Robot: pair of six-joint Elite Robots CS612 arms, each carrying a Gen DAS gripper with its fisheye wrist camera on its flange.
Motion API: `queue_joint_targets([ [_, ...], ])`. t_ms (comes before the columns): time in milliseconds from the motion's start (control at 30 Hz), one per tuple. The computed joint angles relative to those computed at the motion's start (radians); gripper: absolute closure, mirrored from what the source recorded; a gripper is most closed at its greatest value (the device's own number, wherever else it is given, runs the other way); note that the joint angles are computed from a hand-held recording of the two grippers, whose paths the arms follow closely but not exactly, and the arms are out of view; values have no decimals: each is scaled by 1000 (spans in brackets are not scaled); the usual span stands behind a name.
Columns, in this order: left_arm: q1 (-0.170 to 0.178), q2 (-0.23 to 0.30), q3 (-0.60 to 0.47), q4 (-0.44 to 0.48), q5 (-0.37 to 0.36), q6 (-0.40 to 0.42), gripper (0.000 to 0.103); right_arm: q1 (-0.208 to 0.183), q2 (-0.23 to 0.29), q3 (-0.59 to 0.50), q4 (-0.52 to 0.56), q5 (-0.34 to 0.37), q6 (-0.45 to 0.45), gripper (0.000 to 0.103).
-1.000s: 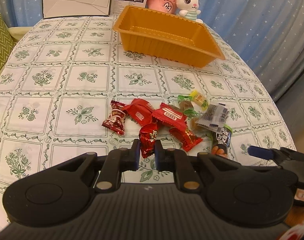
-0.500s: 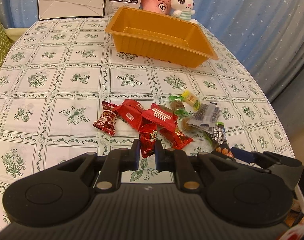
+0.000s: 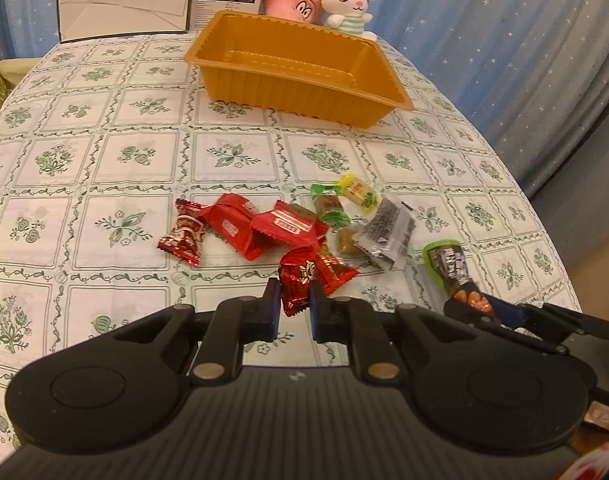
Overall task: Organize snacks
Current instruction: 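Carry both snacks into the orange tray and open both tools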
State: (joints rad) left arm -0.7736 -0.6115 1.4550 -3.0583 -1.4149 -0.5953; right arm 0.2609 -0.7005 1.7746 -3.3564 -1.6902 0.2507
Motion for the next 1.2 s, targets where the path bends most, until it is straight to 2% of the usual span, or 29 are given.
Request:
queue_joint_targets([
  [267, 3, 5, -30, -6, -18, 18, 90, -9, -15, -6, -70, 18, -13, 74],
  [533, 30, 38, -138, 18, -17, 74, 90, -34, 16, -117, -74, 95, -49, 74],
  [733, 55, 91, -275, 69, -13, 134, 90, -53, 63, -247, -37, 131, -88, 74],
  [933, 82, 159, -431, 116, -5, 190, 90, -72, 126, -396, 58, 161, -104, 74],
  [1200, 119, 262, -635, 229, -34, 183, 90, -88, 205, -560, 170, 198, -101, 74],
])
